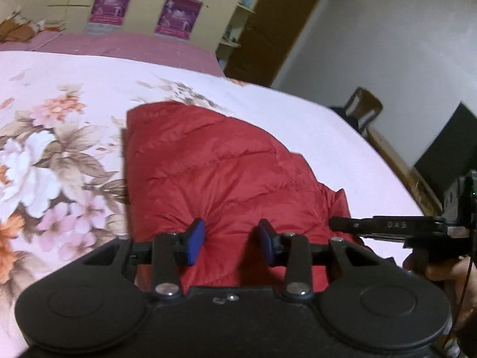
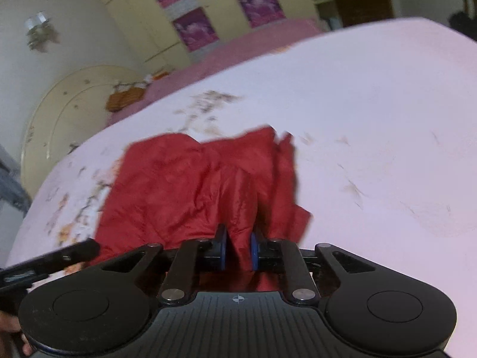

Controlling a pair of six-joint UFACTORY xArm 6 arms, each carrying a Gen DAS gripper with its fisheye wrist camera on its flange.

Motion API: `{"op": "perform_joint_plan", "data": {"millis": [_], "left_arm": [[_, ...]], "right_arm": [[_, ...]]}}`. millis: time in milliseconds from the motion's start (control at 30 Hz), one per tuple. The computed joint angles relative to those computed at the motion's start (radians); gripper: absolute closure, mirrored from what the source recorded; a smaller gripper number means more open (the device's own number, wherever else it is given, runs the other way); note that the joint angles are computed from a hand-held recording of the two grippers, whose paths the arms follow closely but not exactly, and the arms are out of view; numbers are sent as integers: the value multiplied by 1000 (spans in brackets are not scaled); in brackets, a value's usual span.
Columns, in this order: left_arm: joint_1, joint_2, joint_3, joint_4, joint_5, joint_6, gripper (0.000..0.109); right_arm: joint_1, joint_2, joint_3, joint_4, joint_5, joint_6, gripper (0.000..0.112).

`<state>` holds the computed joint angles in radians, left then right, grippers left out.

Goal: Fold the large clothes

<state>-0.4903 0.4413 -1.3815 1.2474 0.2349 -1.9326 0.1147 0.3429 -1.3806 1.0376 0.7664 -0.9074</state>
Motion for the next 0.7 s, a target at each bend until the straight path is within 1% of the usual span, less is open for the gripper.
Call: {"op": "perform_joint_plan", "data": {"millis": [100, 200, 300, 400, 533, 567, 600, 633, 667, 700], "left_arm": [[-10, 52, -48, -108, 6, 128, 72], [-12, 87, -72, -221, 13, 271, 70], [-15, 89, -70, -267, 15, 310, 70], [-28, 79, -71, -306, 44, 357, 70], [-38, 63, -66, -334, 69, 392, 71], [-39, 59, -63, -330, 71, 388, 72], [-40, 55, -60, -326, 73, 386, 72], [-43, 50, -57, -321, 76, 380, 72], [-43, 47, -54, -316, 76, 375, 72], [-43, 44, -51, -314, 75, 373, 72]], "right_arm": [[-18, 16, 23, 49, -1, 5, 98], [-41, 21, 41, 109, 26, 1, 98], [-46, 15, 57, 145, 23, -26, 98], [-46, -10, 69, 125, 17, -9, 97], [-37, -64, 104, 102, -28, -28, 96], [-36, -78, 111, 96, -40, -35, 91], [-28, -85, 114, 96, -71, -43, 76], [-22, -96, 120, 114, -102, -67, 55], [-17, -117, 131, 143, -131, -106, 50], [-16, -129, 131, 155, -137, -130, 49]]}}
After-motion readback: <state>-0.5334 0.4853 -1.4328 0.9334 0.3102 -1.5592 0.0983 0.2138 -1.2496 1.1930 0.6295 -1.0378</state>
